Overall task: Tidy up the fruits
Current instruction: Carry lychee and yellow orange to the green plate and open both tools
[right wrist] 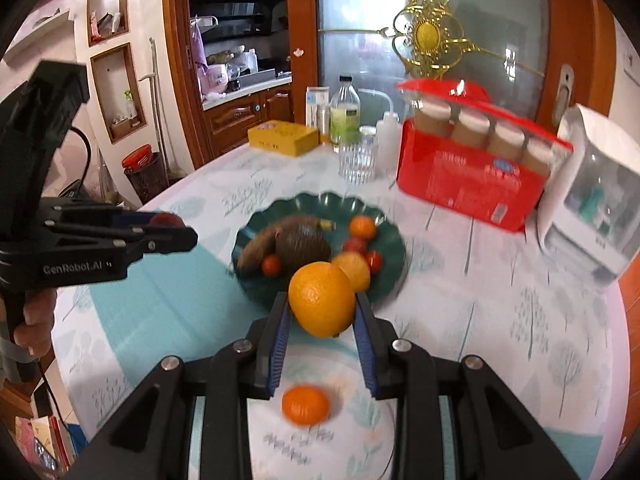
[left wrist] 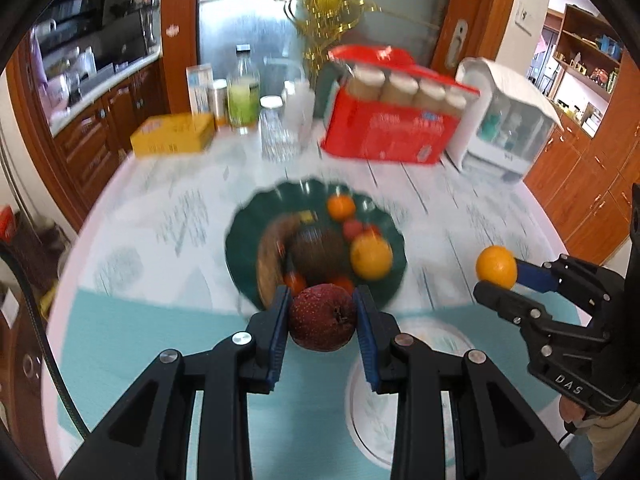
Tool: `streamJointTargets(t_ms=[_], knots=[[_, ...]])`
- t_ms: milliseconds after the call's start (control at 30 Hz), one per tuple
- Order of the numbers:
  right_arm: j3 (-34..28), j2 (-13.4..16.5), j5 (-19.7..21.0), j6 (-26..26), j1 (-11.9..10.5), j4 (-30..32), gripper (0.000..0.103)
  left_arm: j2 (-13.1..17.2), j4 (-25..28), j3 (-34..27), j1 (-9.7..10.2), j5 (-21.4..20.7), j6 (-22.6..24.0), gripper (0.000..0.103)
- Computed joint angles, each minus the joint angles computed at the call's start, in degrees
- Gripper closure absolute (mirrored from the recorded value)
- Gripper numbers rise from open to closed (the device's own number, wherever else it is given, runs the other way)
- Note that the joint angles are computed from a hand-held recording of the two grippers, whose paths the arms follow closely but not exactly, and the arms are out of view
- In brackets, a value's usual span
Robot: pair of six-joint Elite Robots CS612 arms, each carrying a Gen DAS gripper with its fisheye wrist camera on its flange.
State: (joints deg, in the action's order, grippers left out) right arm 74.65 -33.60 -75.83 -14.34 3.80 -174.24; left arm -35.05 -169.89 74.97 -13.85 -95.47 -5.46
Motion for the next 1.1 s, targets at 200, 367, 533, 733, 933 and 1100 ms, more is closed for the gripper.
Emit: streamJointTargets(t_ms=[200,367,533,733,933,1100], knots=[[-9.08,3.69,-0.53,3.29,0.60,5.30,0.072,3.27,4.82,-8.44,1.04,2.50,1.90,0.073],[-17.79,8.03,-2.92,6.02,1.46,10.66,0.072,7.85,10.64,-17.50,2.07,2.07,2.52,0.073],[-26.00,12.64,-3.15,9.92,1.73,16.98,0.072,12.89,15.91,-25.62,2.71,0.41,1.72,0.073],[-34.10,17.77,-3.49,12.53,2.09,24.05,0.072,18.65,21.83,-34.29,3.10,-0.82,0.44,0.073],[-39.23,21.15,-3.54,13.62,2.32,29.33,0.072,23.71,28.03,-42.10,3.21,-1.93,0.54,0.073],[-40.39,22.00,-3.70,13.46,2.34,30.16,0.071,26.86,31.65,-47.42,3.25,-2.87,0.33,0.073]])
